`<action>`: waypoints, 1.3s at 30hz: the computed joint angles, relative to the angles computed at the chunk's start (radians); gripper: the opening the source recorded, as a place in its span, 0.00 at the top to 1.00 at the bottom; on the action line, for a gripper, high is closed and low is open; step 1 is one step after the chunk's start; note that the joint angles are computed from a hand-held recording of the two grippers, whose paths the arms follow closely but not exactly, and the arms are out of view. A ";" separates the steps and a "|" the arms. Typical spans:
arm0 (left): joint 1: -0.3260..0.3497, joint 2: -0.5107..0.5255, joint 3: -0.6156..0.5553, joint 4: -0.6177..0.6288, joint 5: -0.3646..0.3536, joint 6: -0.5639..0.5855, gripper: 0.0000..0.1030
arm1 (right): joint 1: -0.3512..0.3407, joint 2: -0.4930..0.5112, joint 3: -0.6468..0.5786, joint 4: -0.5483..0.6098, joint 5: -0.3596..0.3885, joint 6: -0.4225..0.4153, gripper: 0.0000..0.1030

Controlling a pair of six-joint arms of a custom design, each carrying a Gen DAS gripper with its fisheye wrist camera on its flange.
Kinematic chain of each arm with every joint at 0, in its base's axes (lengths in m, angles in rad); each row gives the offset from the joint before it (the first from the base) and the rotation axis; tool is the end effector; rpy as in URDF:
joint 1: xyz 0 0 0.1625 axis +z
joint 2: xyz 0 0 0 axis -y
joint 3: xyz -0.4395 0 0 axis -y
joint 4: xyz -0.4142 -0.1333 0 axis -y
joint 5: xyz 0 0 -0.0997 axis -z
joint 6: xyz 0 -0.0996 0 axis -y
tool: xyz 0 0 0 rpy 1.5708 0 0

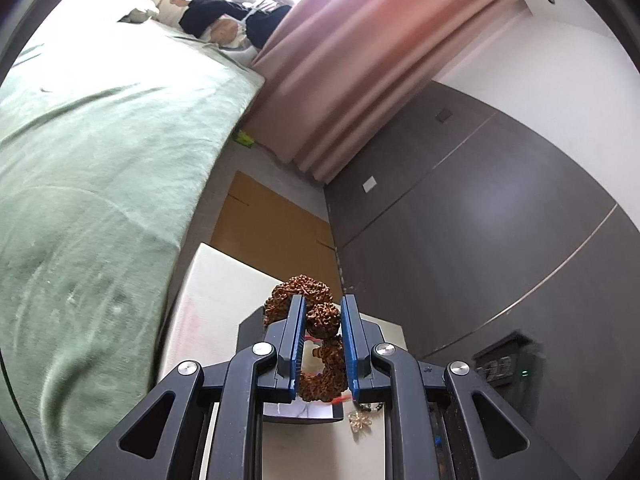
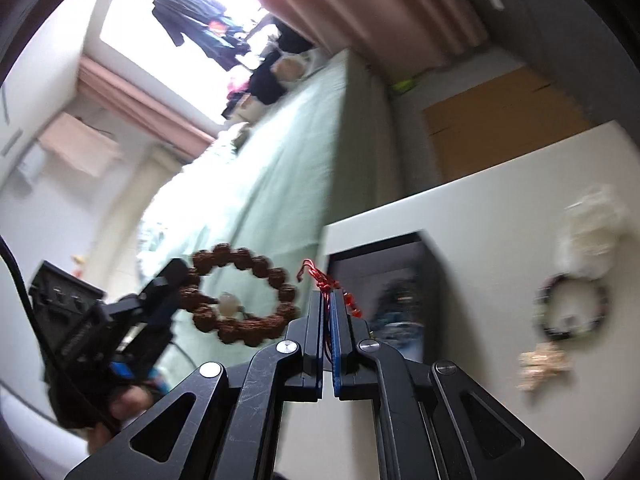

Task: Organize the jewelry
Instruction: 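Lower the rudraksha bracelet into the box with the left gripper while the right lifts the pendant, then move the open left gripper to the gold butterfly pendant on the table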

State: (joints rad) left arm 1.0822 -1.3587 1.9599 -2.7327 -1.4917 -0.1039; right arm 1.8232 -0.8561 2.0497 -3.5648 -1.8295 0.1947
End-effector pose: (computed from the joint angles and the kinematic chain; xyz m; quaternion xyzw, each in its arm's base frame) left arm -0.1435 -0.5707 0.3268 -0.1728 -0.9446 0.2755 0.0444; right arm 0.2490 -0.5339 0.1139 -0.0239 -0.9144 0.4031 0.0302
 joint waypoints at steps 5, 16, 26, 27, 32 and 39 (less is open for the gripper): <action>0.006 0.015 -0.006 0.005 -0.009 -0.007 0.83 | -0.001 0.012 -0.018 0.073 -0.105 0.040 0.55; -0.025 0.083 0.004 0.002 -0.035 -0.002 0.83 | -0.019 -0.082 0.106 -0.036 -0.196 0.092 0.53; -0.048 0.117 -0.003 0.068 0.122 -0.044 0.39 | -0.031 -0.129 0.151 -0.054 -0.202 0.118 0.53; -0.053 0.112 0.001 0.070 0.133 -0.035 0.39 | -0.030 -0.134 0.155 -0.053 -0.205 0.120 0.53; -0.070 0.092 0.025 0.072 0.137 -0.020 0.39 | -0.033 -0.159 0.183 -0.057 -0.216 0.126 0.53; -0.109 0.077 0.064 0.090 0.146 -0.002 0.39 | -0.025 -0.205 0.233 -0.061 -0.255 0.136 0.40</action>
State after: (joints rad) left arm 0.9735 -1.2815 2.0240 -2.6422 -1.3457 -0.1057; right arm 1.7985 -1.0611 2.2828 -3.6255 -2.0841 0.3304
